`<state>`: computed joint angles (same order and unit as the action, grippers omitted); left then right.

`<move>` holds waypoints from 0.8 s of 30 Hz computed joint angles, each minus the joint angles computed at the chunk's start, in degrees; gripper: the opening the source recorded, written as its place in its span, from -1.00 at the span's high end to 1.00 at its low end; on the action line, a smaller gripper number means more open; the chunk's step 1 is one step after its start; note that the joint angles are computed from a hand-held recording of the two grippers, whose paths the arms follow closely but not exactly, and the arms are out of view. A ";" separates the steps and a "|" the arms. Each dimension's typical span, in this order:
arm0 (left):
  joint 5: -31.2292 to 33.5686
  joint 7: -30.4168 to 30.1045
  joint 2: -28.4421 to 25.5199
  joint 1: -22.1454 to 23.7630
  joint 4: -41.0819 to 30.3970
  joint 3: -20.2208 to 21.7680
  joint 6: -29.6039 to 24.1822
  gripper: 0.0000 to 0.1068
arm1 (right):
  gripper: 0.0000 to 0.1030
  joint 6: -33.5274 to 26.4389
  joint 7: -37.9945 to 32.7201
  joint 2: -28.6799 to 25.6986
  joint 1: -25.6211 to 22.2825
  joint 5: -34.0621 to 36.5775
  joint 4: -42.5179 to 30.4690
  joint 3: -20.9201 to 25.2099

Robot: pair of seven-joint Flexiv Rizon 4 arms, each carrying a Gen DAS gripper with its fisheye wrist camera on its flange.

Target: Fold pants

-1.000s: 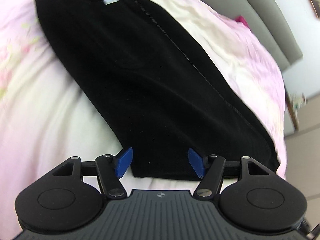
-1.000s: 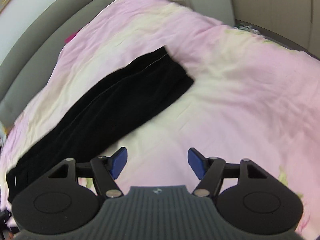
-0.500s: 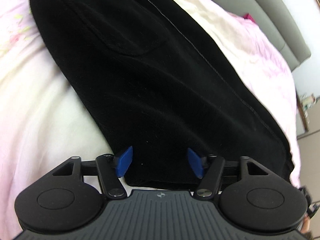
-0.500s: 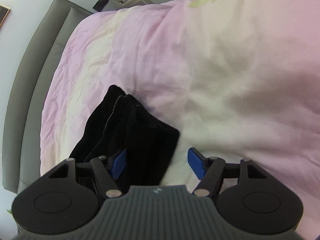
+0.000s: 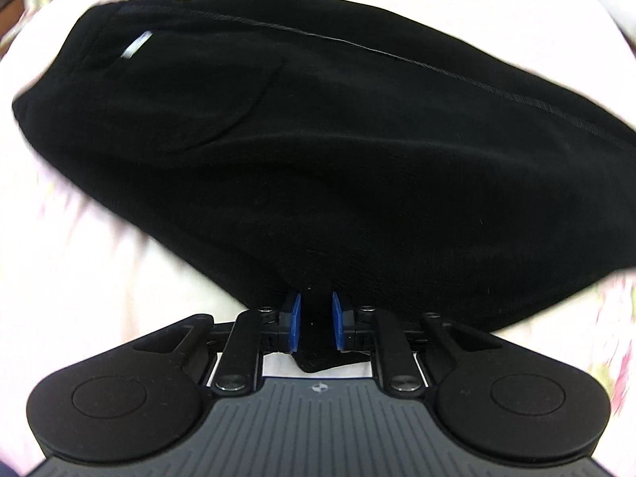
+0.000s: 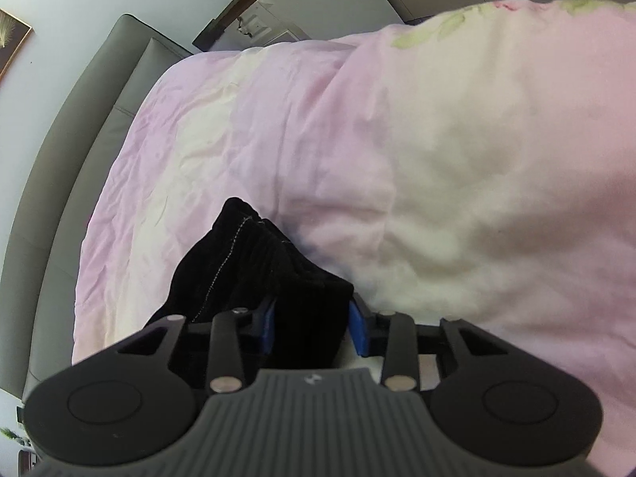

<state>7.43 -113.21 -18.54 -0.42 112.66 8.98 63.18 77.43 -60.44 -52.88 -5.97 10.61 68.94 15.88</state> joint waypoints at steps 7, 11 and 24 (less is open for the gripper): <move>5.67 9.99 6.69 0.40 2.14 -0.52 0.32 0.47 | 0.36 -3.46 -6.89 5.98 1.29 -3.60 -0.45 0.07; 2.43 13.62 9.24 1.94 5.02 -1.74 4.65 0.46 | 0.36 -3.38 -11.59 9.75 4.28 -4.97 -0.81 -0.24; -18.11 32.92 8.50 7.02 6.68 -6.21 14.22 0.42 | 0.37 -7.53 -24.23 13.70 18.19 -5.07 -3.34 4.68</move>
